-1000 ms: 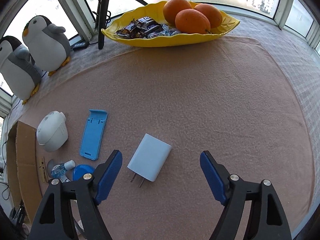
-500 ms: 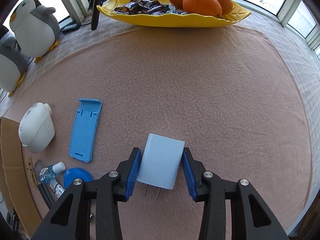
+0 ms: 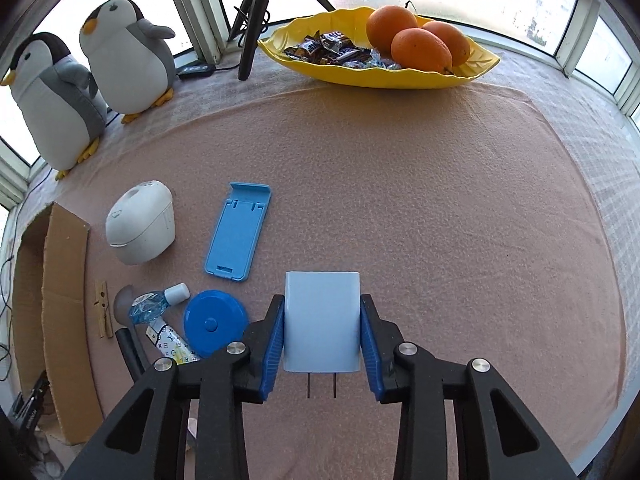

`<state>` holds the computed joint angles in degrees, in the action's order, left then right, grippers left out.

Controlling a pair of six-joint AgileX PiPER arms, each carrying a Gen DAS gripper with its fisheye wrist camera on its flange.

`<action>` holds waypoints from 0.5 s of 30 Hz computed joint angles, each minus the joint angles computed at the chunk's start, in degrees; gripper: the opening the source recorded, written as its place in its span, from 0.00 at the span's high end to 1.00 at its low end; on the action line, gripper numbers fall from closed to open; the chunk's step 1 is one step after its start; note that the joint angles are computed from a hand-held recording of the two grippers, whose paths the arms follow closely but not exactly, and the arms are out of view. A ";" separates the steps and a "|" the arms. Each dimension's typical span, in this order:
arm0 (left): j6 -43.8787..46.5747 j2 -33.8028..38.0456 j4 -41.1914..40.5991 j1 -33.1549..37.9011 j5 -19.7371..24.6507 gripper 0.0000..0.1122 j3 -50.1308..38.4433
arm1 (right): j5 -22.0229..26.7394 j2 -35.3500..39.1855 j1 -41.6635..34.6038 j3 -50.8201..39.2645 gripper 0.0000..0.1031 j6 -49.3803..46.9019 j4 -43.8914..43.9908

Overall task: Organize rigid objects
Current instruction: 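Carry the charger into the cardboard box and open the right gripper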

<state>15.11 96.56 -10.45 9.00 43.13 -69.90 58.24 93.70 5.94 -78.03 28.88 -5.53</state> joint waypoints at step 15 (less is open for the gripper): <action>0.87 -0.04 -0.07 0.06 -0.80 0.58 0.29 | -1.50 4.50 22.65 -13.81 0.69 -1.22 2.94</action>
